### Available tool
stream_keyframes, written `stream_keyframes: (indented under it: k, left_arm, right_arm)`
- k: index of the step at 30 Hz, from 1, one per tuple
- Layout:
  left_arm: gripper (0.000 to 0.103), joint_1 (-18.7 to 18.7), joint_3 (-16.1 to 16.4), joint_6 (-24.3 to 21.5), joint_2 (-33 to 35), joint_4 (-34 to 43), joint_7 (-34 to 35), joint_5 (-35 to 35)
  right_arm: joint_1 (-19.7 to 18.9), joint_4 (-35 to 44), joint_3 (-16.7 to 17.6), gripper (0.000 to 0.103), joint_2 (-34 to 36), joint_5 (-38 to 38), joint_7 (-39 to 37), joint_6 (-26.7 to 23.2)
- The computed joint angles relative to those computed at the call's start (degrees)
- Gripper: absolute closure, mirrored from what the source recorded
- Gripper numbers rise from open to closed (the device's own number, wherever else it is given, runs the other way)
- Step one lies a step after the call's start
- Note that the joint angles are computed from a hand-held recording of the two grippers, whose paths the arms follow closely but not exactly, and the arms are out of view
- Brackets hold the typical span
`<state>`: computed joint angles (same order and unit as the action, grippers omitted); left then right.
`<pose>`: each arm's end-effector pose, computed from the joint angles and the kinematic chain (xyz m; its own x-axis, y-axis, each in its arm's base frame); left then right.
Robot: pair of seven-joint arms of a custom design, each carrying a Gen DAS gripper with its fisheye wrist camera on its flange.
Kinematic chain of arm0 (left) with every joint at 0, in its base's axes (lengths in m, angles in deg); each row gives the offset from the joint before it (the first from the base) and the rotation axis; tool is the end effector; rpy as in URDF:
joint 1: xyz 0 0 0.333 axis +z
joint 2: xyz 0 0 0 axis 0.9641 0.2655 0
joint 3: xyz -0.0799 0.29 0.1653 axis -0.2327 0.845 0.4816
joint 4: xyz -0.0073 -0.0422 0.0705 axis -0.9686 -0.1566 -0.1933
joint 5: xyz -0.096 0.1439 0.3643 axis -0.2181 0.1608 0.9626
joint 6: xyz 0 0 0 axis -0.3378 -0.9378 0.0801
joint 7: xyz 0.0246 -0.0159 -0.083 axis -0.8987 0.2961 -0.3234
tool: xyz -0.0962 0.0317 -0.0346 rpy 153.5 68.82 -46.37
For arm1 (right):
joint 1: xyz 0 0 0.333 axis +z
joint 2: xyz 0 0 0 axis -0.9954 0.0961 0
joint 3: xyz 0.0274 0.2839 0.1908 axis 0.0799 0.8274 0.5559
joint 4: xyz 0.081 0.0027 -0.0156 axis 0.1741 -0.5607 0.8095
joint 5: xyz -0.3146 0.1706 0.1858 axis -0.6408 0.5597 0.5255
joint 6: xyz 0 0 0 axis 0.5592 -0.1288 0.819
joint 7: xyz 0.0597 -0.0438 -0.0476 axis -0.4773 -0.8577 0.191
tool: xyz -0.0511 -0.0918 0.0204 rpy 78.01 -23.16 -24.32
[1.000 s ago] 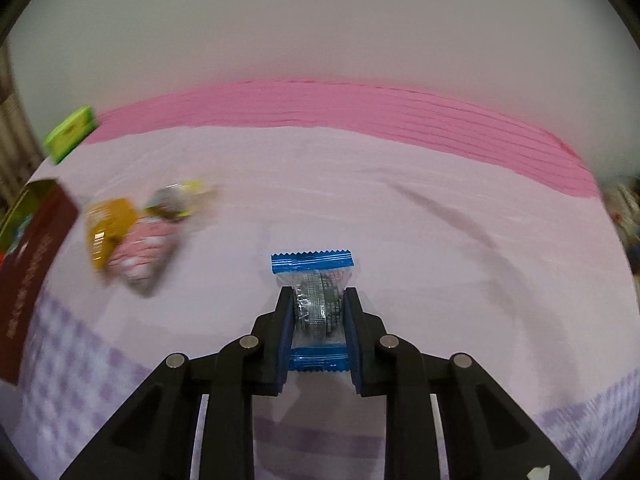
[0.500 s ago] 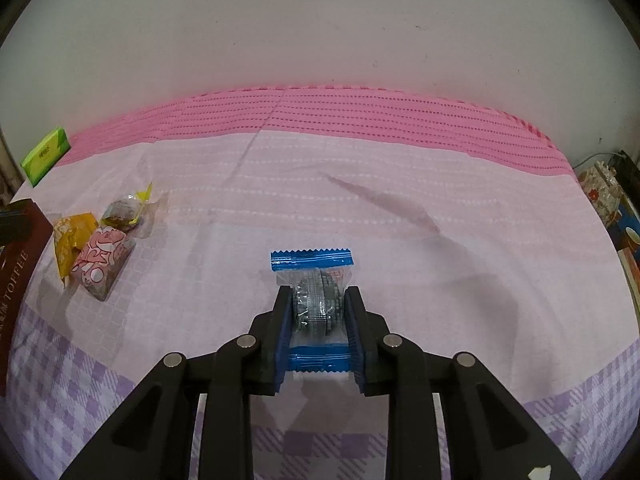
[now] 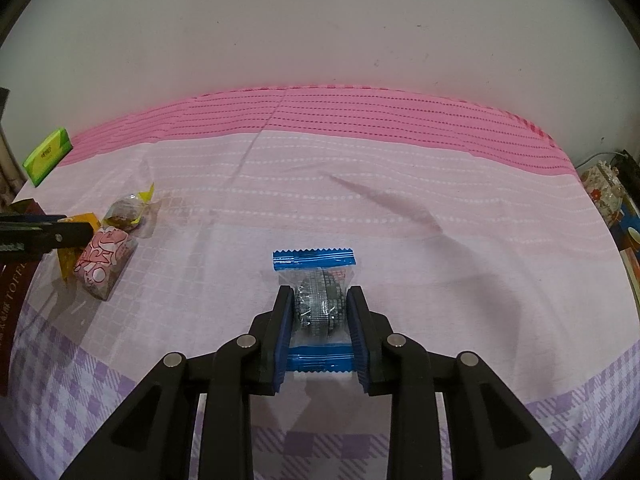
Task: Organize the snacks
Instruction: 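Grasp the orange snack bag with the left tool while the right tool holds the candy, then lift the orange bag with the left tool while the right tool holds the candy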
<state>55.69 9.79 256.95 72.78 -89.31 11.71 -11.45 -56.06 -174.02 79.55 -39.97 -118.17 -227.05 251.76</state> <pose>0.4568 -0.2422 0.2689 0.0268 -0.9979 0.0592 -0.9089 -0.0490 -0.4142 0.4366 0.3326 0.2649 0.1788 -0.9834 0.0314 -0.7952 -0.1632 -0.5839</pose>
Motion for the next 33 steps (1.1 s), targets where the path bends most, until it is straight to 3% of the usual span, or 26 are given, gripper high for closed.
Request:
stream_keyframes:
  k: [2,6,10,16,24,33]
  left_arm:
    - [0.048,-0.80,1.21,0.74,-0.06,-0.25,-2.92,3.22]
    - [0.051,0.04,0.87,2.40,-0.84,-1.83,-3.44,3.43]
    - [0.053,-0.51,0.98,1.95,-2.73,-3.96,-7.76,7.96]
    - [0.053,1.44,-2.55,0.69,-6.36,-8.15,-13.38,11.89]
    - [0.051,3.75,-7.98,-1.56,-10.72,-12.74,-14.21,10.39]
    - [0.048,4.72,-9.52,-1.24,-10.98,-13.45,-10.71,6.43]
  right_arm:
    - [0.01,0.00,-0.01,0.077,0.00,0.00,0.00,0.00]
    - [0.02,-0.01,-0.02,0.077,0.00,0.03,0.00,0.00]
    - [0.03,-0.03,-0.02,0.077,-0.01,0.03,0.02,-0.01]
    - [0.03,-0.03,-0.02,0.077,-0.01,-0.02,0.08,-0.02]
    - [0.05,-0.07,0.02,0.077,-0.04,-0.04,0.16,-0.09]
    - [0.02,-0.06,0.07,0.077,0.00,-0.35,0.52,-0.16]
